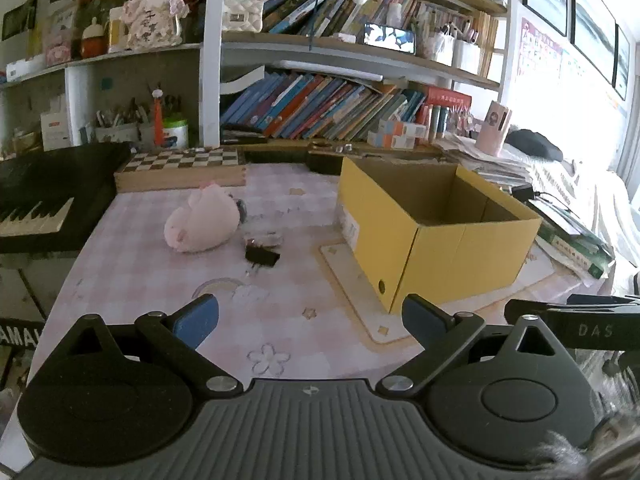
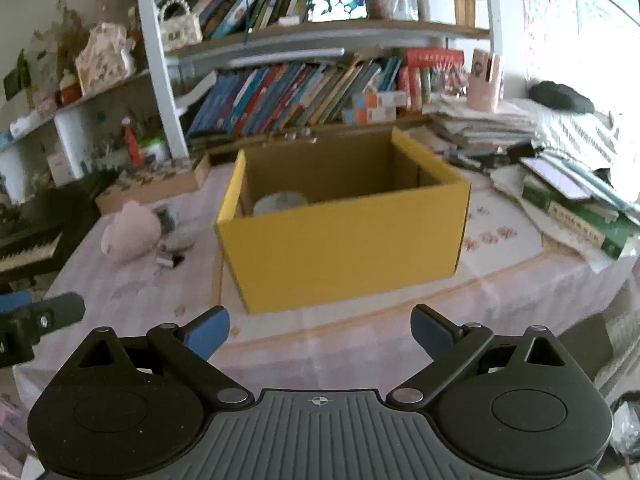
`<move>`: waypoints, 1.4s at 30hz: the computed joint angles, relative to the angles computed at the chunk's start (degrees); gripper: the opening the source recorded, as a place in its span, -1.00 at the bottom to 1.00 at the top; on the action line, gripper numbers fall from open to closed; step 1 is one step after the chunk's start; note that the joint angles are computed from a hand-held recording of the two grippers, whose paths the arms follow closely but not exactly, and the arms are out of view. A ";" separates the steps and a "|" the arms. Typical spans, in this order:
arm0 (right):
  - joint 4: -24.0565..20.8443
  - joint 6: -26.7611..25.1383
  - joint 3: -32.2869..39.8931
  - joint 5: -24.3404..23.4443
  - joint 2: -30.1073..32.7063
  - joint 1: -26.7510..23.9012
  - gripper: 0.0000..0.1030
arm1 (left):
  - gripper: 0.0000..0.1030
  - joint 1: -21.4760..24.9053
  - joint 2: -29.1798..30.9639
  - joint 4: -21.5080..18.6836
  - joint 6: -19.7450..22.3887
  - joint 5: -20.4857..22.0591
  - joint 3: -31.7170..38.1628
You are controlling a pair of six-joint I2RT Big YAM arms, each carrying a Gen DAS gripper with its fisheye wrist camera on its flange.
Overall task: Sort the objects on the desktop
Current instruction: 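Withdraw both open tools up and away from the yellow box, then move both tools toward the pink plush pig and black binder clips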
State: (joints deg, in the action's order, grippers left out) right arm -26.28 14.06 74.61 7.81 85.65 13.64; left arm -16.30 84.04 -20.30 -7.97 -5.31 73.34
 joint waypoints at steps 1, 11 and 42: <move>-0.38 0.24 -0.15 0.17 -0.10 0.40 0.91 | 0.93 0.20 -0.27 -0.35 0.17 0.30 -0.33; -3.23 2.00 -1.41 0.52 -0.99 4.13 0.91 | 0.94 1.98 -3.53 -2.65 1.24 2.54 -4.20; -5.35 -1.49 1.87 -1.96 1.74 10.00 0.92 | 1.00 6.47 -8.89 -2.60 -0.18 -0.20 -9.70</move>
State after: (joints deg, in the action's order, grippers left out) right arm -31.63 12.58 76.48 5.85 87.39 23.64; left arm -9.83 75.15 -22.89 -8.15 -5.50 63.64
